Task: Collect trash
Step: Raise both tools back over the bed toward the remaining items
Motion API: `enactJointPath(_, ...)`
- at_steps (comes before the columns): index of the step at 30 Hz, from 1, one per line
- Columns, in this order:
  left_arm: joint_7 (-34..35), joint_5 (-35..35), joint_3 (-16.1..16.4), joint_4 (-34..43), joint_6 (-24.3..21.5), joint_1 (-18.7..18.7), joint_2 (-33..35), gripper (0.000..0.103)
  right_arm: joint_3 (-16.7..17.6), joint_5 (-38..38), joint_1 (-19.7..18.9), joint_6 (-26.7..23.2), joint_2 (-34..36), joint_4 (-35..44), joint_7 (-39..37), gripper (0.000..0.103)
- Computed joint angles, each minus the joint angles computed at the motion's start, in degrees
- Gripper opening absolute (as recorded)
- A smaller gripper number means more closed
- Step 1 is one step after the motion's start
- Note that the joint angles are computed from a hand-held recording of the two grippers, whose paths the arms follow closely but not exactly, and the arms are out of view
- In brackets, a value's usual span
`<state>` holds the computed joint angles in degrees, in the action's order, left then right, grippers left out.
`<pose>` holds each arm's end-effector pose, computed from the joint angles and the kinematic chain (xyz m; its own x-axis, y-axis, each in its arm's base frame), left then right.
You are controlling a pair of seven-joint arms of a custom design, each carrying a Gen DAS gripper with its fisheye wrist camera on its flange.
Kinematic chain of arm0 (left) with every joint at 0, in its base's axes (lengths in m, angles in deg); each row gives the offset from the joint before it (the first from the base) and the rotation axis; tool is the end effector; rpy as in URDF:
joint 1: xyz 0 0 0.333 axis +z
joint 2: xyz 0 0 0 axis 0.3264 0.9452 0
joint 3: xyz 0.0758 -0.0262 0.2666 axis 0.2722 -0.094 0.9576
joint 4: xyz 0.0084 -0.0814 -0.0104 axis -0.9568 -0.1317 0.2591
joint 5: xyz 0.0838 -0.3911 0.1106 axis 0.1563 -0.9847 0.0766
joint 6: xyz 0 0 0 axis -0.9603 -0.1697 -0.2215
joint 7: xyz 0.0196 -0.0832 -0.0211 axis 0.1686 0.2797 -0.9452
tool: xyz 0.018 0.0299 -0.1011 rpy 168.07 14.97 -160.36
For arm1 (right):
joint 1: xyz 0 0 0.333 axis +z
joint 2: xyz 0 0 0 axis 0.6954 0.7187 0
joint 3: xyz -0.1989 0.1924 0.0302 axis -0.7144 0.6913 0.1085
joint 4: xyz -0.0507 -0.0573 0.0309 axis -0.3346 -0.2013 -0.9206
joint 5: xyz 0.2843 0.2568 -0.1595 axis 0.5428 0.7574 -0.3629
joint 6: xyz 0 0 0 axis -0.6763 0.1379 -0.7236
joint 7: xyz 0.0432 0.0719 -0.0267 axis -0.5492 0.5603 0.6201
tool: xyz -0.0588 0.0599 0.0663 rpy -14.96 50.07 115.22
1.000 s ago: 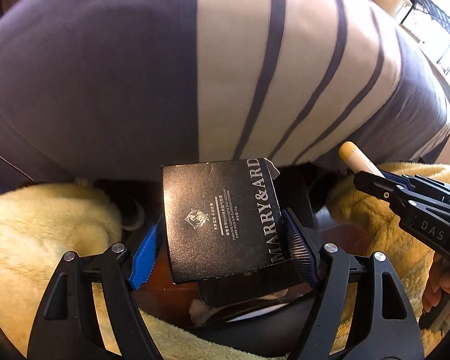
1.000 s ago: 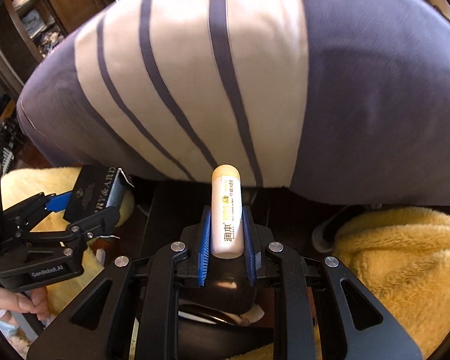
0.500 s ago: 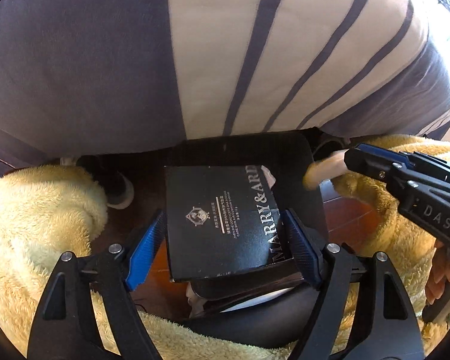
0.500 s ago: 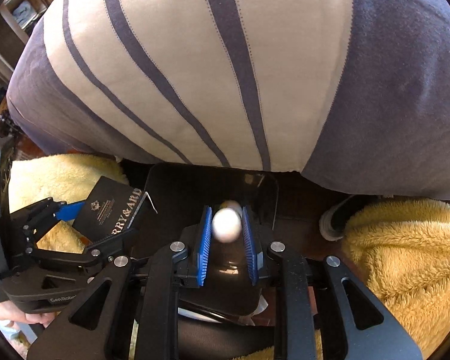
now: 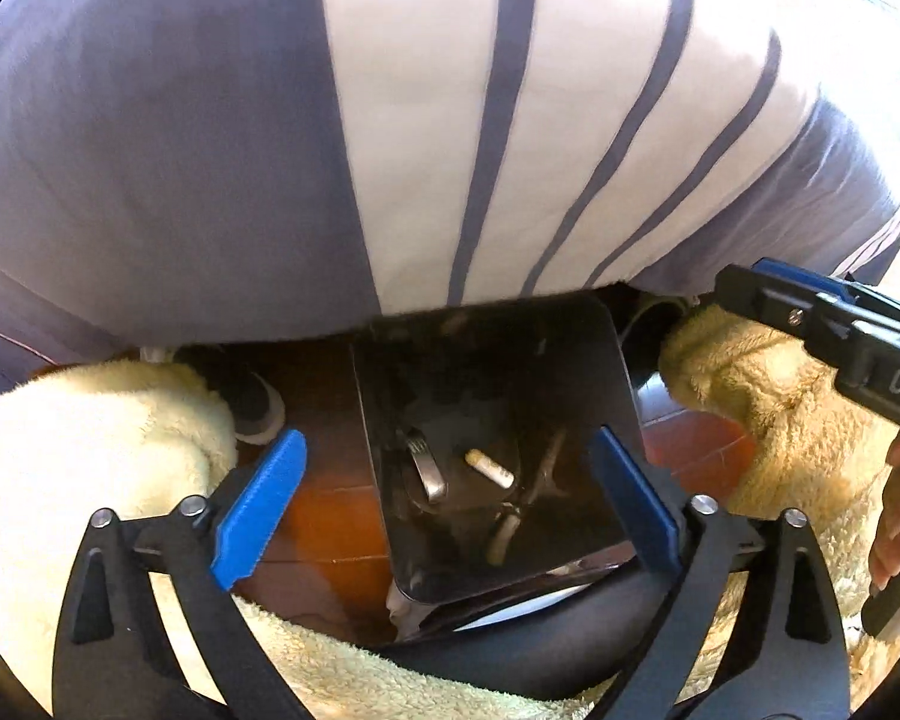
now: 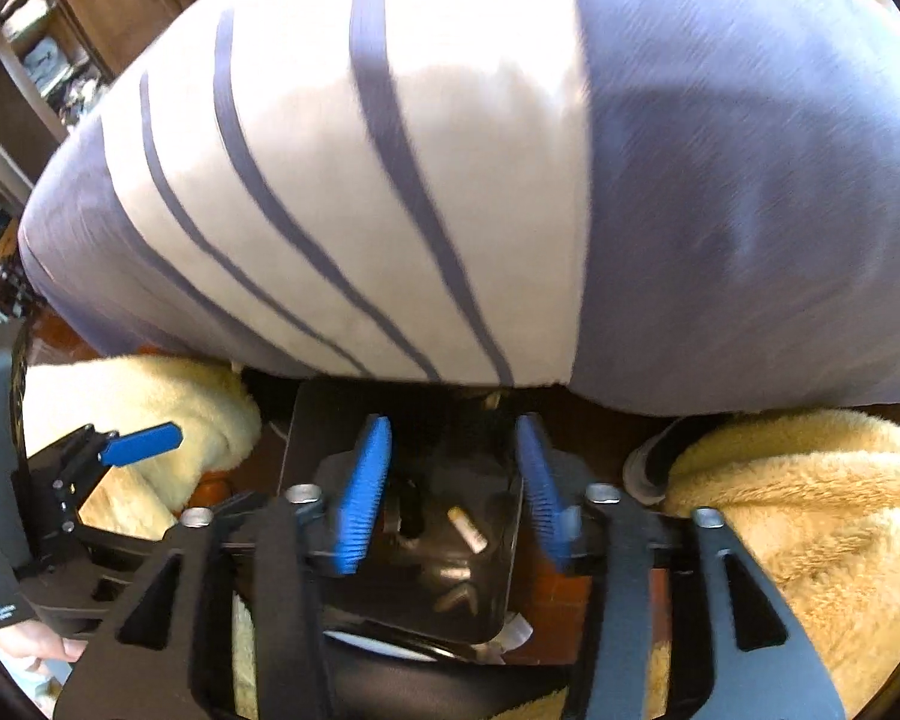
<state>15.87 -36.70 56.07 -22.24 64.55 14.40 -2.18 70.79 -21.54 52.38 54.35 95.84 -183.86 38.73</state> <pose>0.6586 -0.1438 0.4198 -0.2504 -0.9587 0.1345 -0.9116 0.1867 -0.3663 0.6620 0.1304 0.4612 0.0788 -0.9806 -0.1795 -0.8992 0.0078 -0.4375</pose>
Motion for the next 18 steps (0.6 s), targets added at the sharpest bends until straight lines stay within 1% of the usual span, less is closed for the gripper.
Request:
enactJointPath(1, -0.02, 0.11, 0.03, -0.43, 0.79, -0.03, -0.61, 0.092, -0.28, -0.99, 0.23, 1.75, -1.13, -1.03, 0.91, 0.060)
enactJointPath(3, -0.10, 0.64, 0.19, -1.41, 3.07, -0.07, -1.92, 0.093, -0.79, -3.19, 0.63, 4.64, -2.91, -2.70, 2.86, 0.071)
enactJointPath(4, -0.38, 1.04, 0.28, -2.07, 4.51, -0.14, -2.89, 0.093, -1.21, -5.37, 0.97, 6.69, -4.21, -3.83, 4.62, 0.073)
enactJointPath(6, 0.23, 0.72, 0.32, -3.10, 7.01, 0.22, -3.91, 0.093, -1.74, -9.10, 1.37, 9.11, -5.86, -5.08, 7.53, 0.081)
enactJointPath(9, -0.10, 1.64, 0.44, -4.12, 9.81, 0.17, -5.93, 0.093, -1.90, -12.54, 1.42, 13.23, -8.11, -7.01, 8.32, 0.083)
enactJointPath(11, 0.17, 1.98, 0.47, -3.99, 11.56, 0.28, -6.29, 0.093, -2.10, -15.41, 1.49, 13.83, -8.83, -7.09, 9.58, 0.084)
enactJointPath(13, 0.45, 2.46, 0.47, -3.95, 13.41, 0.31, -6.97, 0.093, -2.05, -14.99, 1.31, 14.41, -9.32, -6.82, 9.33, 0.085)
enactJointPath(18, -0.57, 4.87, 0.70, -1.66, 16.12, 0.00, -6.91, 0.093, -2.31, -14.55, 0.74, 15.78, -8.66, -4.24, 8.42, 0.088)
